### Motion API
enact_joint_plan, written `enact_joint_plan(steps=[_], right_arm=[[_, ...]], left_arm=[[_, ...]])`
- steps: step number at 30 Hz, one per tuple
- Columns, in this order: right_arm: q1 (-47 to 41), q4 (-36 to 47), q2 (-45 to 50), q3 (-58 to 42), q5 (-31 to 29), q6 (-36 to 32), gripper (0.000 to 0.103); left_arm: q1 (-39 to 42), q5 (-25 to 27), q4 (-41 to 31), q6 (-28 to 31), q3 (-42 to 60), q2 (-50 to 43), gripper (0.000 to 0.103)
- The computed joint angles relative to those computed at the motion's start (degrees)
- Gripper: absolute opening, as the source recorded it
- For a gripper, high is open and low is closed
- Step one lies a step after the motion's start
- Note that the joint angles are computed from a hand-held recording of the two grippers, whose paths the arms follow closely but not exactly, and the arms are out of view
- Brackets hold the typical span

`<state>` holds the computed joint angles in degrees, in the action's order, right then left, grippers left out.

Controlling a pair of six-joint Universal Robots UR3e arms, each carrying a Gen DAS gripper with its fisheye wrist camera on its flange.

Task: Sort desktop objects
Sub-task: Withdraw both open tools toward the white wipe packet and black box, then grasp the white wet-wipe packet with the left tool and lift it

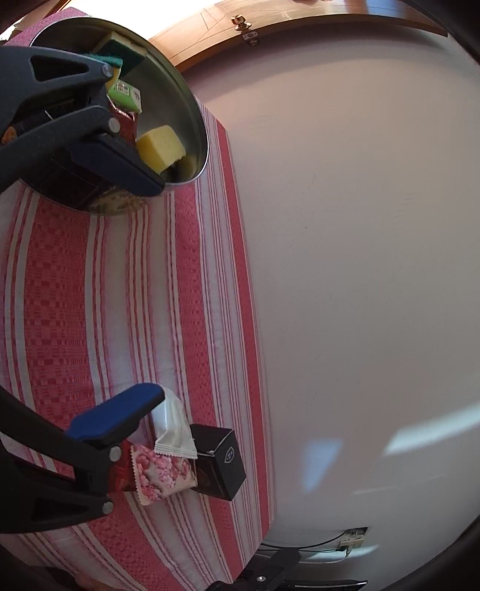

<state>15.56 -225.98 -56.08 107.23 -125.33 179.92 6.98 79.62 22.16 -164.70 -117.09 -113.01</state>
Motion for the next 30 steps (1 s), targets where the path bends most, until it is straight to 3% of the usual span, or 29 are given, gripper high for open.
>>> enact_joint_plan(steps=[3, 8, 12, 15, 18, 20, 24, 30], right_arm=[[-1.5, 0.3, -1.3, 2.2, 1.3, 2.5, 0.102], [-3.4, 0.2, -2.5, 4.4, 3.2, 5.2, 0.102], [-4.6, 1.2, -3.5, 5.7, 4.7, 7.2, 0.102], [-5.2, 1.9, -4.1, 6.2, 5.4, 8.2, 0.102], [-5.6, 1.7, -4.5, 7.0, 6.0, 9.0, 0.102], [-5.9, 2.0, -4.9, 7.4, 6.2, 9.6, 0.102], [-6.7, 4.2, -5.8, 7.8, 6.8, 11.3, 0.102], [-7.7, 5.3, -6.9, 8.7, 7.9, 12.8, 0.102]], left_arm=[[-3.3, 1.2, -3.1, 0.1, 4.2, -2.4, 0.102], [-7.3, 0.3, -15.2, 0.0, 14.2, -6.1, 0.102], [-6.1, -8.6, -23.9, -6.2, 19.2, -7.5, 0.101], [-6.8, -10.8, -32.8, -9.0, 25.8, -10.5, 0.093], [-7.3, -11.7, -36.7, -12.1, 30.4, -13.2, 0.091], [-6.8, -14.5, -40.1, -13.9, 33.3, -14.9, 0.08], [-5.6, -18.4, -40.6, -15.4, 32.7, -15.3, 0.065], [-2.8, -26.0, -36.6, -17.2, 30.6, -16.1, 0.061]])
